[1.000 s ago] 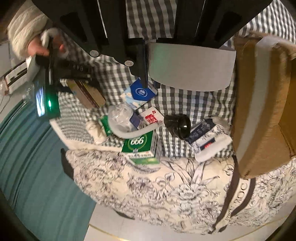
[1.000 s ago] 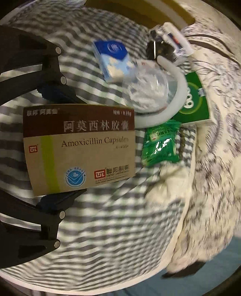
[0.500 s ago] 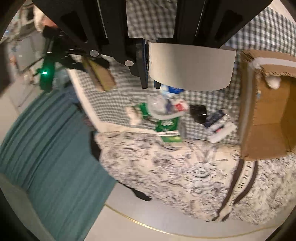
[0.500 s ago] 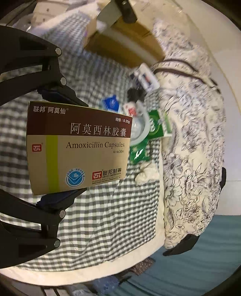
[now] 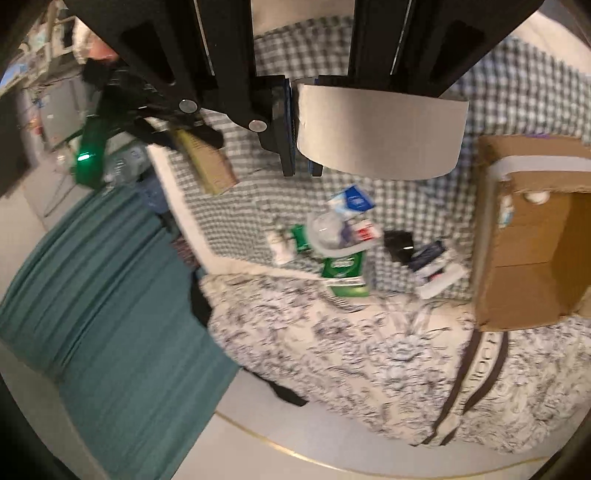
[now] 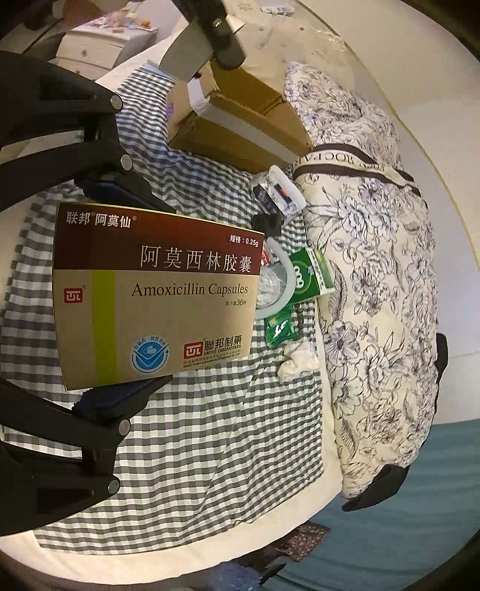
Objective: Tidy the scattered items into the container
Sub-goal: 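Carry the tape roll and Amoxicillin box over the cardboard box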
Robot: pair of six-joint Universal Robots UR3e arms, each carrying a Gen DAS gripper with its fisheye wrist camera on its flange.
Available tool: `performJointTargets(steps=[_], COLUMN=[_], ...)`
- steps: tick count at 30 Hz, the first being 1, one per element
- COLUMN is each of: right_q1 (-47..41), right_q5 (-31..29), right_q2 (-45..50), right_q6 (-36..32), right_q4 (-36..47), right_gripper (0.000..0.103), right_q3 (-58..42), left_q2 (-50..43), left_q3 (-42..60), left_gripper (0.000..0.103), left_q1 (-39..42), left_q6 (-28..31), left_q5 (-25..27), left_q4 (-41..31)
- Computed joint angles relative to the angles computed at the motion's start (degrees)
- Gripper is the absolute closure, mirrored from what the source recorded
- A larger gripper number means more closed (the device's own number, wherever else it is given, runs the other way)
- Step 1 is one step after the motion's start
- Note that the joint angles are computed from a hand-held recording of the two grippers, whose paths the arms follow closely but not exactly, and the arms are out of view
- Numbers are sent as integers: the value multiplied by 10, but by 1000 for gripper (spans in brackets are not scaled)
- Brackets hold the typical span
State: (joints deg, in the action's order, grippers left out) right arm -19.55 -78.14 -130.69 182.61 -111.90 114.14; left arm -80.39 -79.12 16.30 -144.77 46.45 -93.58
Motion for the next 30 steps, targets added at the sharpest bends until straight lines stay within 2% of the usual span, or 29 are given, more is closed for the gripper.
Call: performJointTargets(steps=[7,12,17,24,30], right_q1=[137,252,342,407,428], right_q5=[-60,-118,-150,-168,-163], right_q2=[85,192,323,504,668], right_q6=[77,127,144,143,124], right_q4=[-56,-97,-116,-113,-66], right_gripper=[25,25,25,25,25], right_q3=[-53,-134,-261,-451,-649], left_q2=[16,23,2,-97,-210], left_q3=[7,-2,16,75,136], left_gripper=[96,96,96,96,96], left_q1=[59,97,142,156,140], left_q6=[59,53,60,42,1], left_q5=[10,36,35,53,87], left_q4=[-43,16,50,118,183])
